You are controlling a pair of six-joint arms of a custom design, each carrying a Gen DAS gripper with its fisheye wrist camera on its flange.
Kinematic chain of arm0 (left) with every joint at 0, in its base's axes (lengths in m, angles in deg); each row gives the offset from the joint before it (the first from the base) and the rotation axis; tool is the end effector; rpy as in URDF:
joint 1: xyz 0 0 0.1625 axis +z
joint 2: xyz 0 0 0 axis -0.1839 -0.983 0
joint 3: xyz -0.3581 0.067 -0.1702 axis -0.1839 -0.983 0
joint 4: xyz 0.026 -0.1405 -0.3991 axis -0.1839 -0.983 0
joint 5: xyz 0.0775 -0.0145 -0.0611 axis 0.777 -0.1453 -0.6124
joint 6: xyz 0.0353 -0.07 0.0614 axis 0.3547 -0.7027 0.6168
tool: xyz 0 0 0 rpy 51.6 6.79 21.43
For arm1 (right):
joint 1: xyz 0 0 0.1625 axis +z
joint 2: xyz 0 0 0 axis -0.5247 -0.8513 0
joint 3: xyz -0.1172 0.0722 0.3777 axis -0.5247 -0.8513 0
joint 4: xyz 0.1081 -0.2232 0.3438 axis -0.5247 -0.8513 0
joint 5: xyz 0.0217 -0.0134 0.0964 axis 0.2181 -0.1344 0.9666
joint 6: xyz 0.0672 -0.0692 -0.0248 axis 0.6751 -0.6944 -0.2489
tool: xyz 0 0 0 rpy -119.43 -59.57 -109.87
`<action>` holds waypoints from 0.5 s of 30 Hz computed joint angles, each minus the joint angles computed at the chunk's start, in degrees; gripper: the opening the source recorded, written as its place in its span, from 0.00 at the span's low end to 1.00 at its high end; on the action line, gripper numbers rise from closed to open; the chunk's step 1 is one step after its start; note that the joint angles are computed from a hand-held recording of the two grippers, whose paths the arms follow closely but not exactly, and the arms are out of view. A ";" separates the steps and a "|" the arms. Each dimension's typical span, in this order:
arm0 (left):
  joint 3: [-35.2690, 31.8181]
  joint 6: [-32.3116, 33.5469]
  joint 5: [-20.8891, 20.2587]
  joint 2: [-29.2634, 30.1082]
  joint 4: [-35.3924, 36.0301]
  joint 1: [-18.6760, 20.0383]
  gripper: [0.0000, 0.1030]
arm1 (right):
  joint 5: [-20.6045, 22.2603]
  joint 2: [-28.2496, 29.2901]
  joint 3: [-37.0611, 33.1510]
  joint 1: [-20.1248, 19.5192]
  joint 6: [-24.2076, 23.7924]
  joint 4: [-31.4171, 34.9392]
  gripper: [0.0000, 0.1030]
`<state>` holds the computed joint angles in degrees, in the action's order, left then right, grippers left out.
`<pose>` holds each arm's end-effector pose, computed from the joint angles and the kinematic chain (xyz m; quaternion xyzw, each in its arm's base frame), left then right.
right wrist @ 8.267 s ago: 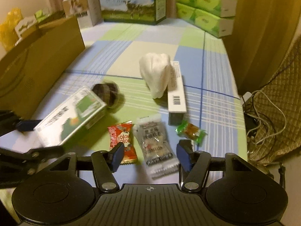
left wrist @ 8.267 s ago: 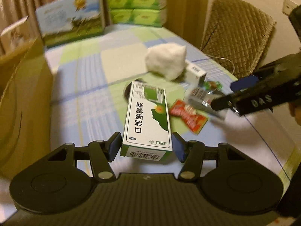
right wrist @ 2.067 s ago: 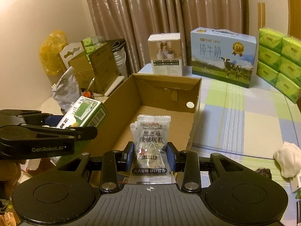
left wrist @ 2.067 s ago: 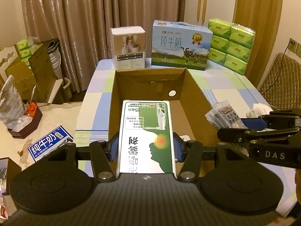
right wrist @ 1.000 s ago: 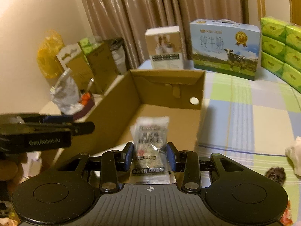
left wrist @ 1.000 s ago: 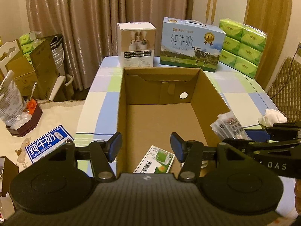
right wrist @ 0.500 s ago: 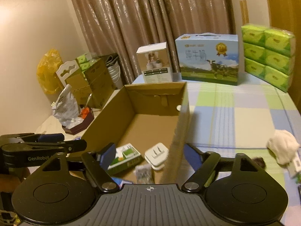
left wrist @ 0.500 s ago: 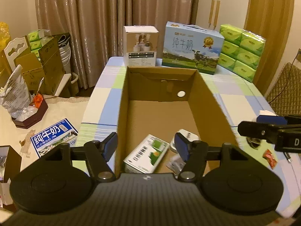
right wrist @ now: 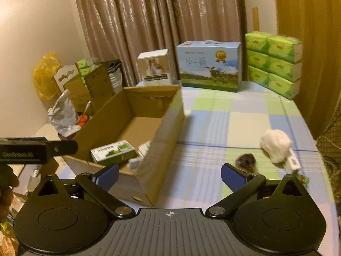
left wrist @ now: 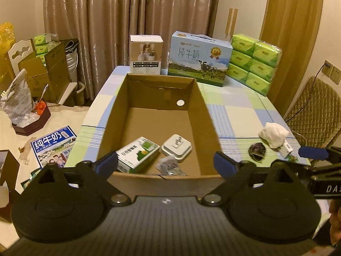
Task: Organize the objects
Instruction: 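Withdraw both tools from the box toward the remaining items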
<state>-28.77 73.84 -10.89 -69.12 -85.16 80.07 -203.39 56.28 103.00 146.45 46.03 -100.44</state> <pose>-0.1206 -0.8350 0.4447 0.2844 0.8682 -0.3267 0.2421 0.4164 -0.7266 0.0266 0.1672 -0.8655 0.3980 0.2542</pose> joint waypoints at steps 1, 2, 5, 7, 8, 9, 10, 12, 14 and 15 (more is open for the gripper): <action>1.66 -0.23 -0.02 -0.87 -0.95 -0.20 0.99 | -0.42 -0.95 1.86 -0.01 0.25 -0.96 0.98; 3.33 -0.35 -0.04 -1.71 -1.92 -0.44 0.99 | -0.91 -1.89 3.83 0.04 0.51 -2.09 0.98; 7.49 -0.62 0.09 -3.86 -3.71 -1.11 0.99 | -2.64 -5.04 9.80 -0.17 1.16 -5.56 0.98; 10.00 -0.85 0.09 -5.07 -4.93 -1.56 0.99 | -4.09 -7.07 13.66 -0.39 1.95 -8.04 0.98; 11.04 -0.93 0.02 -5.57 -5.35 -1.77 0.99 | -4.78 -7.99 15.37 -0.52 2.43 -9.11 0.98; 12.24 -0.91 -0.26 -6.13 -5.93 -1.98 0.99 | -5.53 -8.94 17.12 -0.68 2.98 -10.16 0.98; 13.25 -0.91 -0.55 -6.59 -6.38 -2.16 0.99 | -6.18 -9.73 18.38 -0.87 3.41 -10.92 0.98; 15.13 -1.02 -1.30 -7.42 -6.82 -2.52 0.99 | -7.64 -11.22 21.10 -1.18 4.28 -12.80 0.98; 16.69 -1.07 -1.93 -7.94 -7.11 -2.93 0.99 | -8.73 -12.66 23.54 -1.56 5.01 -14.32 0.98; 17.61 -1.12 -2.07 -8.19 -7.36 -3.18 0.99 | -9.30 -13.29 24.54 -1.70 5.12 -15.07 0.98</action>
<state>-11.17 72.72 -12.96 -77.31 -92.52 76.89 -212.69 42.99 127.55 144.75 51.15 -115.51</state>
